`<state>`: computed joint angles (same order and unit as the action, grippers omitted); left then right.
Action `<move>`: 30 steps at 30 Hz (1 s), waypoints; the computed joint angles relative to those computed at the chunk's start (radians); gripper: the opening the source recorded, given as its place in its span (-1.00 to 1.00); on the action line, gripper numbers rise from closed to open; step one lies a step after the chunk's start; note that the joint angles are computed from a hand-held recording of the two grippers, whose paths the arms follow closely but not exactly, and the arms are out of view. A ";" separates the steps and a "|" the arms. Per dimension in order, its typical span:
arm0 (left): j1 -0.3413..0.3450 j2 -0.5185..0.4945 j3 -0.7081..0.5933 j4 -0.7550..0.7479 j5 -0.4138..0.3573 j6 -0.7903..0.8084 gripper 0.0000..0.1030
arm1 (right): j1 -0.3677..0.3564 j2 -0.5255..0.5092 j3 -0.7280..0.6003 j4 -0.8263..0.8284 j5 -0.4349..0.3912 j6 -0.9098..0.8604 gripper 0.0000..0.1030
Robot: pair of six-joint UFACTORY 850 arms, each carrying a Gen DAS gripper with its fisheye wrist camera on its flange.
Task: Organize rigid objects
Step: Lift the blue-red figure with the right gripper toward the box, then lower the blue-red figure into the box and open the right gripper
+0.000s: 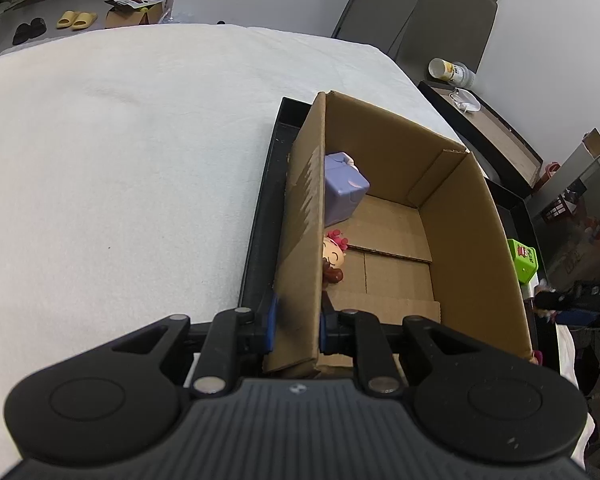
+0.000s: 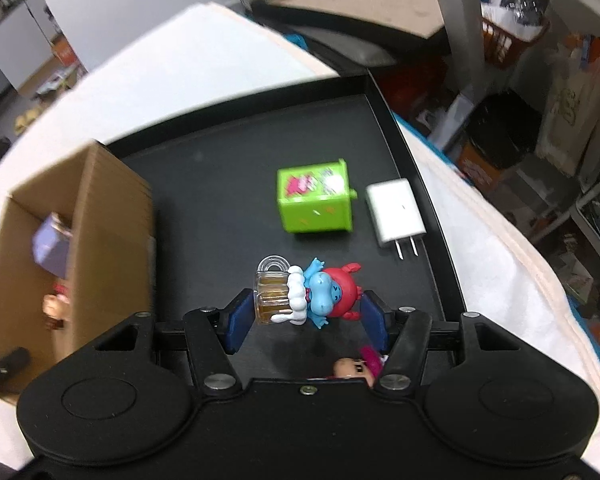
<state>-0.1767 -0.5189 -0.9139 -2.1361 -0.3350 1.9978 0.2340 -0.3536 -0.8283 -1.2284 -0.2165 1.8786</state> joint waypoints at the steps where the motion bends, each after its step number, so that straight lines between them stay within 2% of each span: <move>1: 0.000 -0.001 -0.001 0.003 -0.001 -0.003 -0.65 | 0.006 0.010 0.005 -0.033 -0.003 0.035 0.08; 10: 0.003 -0.004 -0.003 0.014 -0.007 -0.009 -0.64 | 0.036 0.071 0.036 -0.406 -0.004 0.419 0.08; 17: 0.003 -0.003 0.000 0.004 -0.012 0.013 -0.64 | 0.062 0.101 0.037 -0.572 -0.028 0.589 0.08; 24: 0.010 -0.004 0.003 0.014 -0.027 0.012 -0.63 | 0.097 0.107 0.032 -0.671 -0.067 0.668 0.08; 30: 0.017 -0.009 0.001 0.032 -0.038 -0.003 -0.63 | 0.114 0.085 0.008 -0.713 -0.067 0.675 0.08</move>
